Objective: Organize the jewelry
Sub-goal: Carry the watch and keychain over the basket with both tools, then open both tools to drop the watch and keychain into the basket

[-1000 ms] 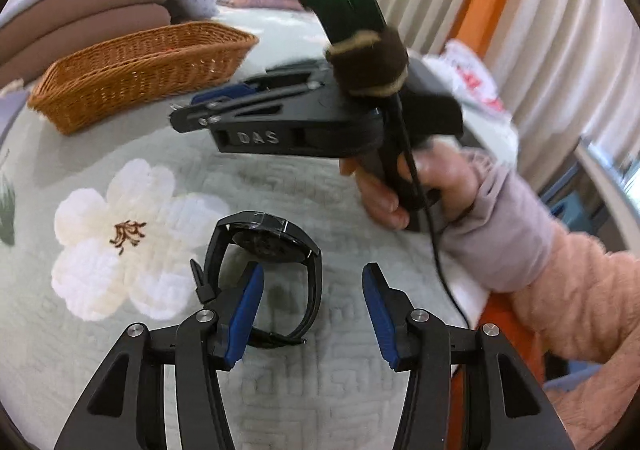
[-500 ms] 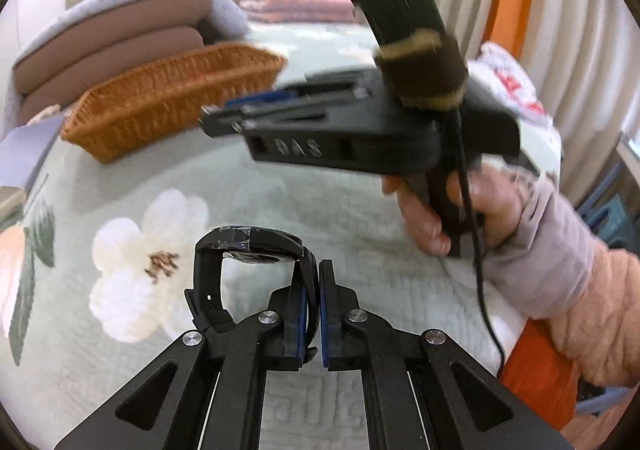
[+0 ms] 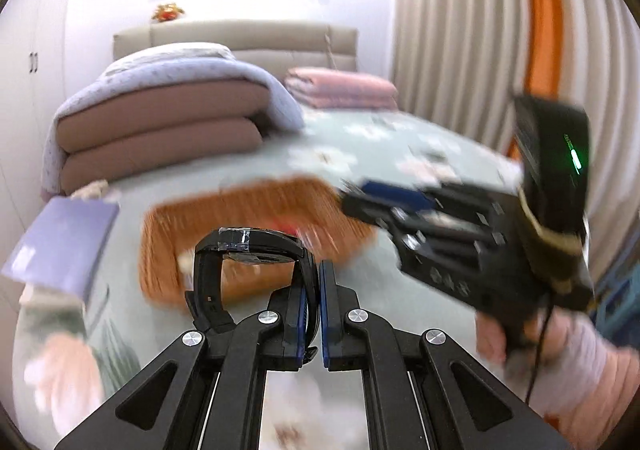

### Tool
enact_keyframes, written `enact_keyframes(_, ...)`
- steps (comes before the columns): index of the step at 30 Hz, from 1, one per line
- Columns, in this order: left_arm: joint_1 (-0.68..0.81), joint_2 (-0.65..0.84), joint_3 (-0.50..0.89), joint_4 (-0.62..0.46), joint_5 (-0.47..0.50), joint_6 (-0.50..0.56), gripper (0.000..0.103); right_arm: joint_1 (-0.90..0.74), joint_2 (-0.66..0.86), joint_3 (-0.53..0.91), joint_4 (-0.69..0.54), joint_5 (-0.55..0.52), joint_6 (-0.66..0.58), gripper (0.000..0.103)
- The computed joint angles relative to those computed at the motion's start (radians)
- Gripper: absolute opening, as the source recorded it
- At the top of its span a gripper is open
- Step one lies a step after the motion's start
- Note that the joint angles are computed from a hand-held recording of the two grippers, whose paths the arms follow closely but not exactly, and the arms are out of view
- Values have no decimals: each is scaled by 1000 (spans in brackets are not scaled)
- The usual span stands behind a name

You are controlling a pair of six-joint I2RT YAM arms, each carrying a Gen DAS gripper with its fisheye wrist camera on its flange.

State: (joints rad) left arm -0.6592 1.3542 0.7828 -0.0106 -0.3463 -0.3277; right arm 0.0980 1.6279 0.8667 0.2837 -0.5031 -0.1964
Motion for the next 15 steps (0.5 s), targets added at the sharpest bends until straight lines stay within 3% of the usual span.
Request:
enact_keyframes(4, 176, 187, 141, 67, 127, 47, 5, -4, 207, 173, -1, 48, 97, 24)
enact_keyframes(9, 328, 445, 268, 179, 352, -25, 6, 1, 370, 287, -75, 84, 85, 24)
enact_keyframes(11, 327, 488, 242, 233, 368, -45, 6, 2, 385, 311, -106, 81, 75, 24)
enact_keyframes(15, 323, 537, 272, 200, 361, -46, 14, 11, 380, 301, -109, 95, 66, 26)
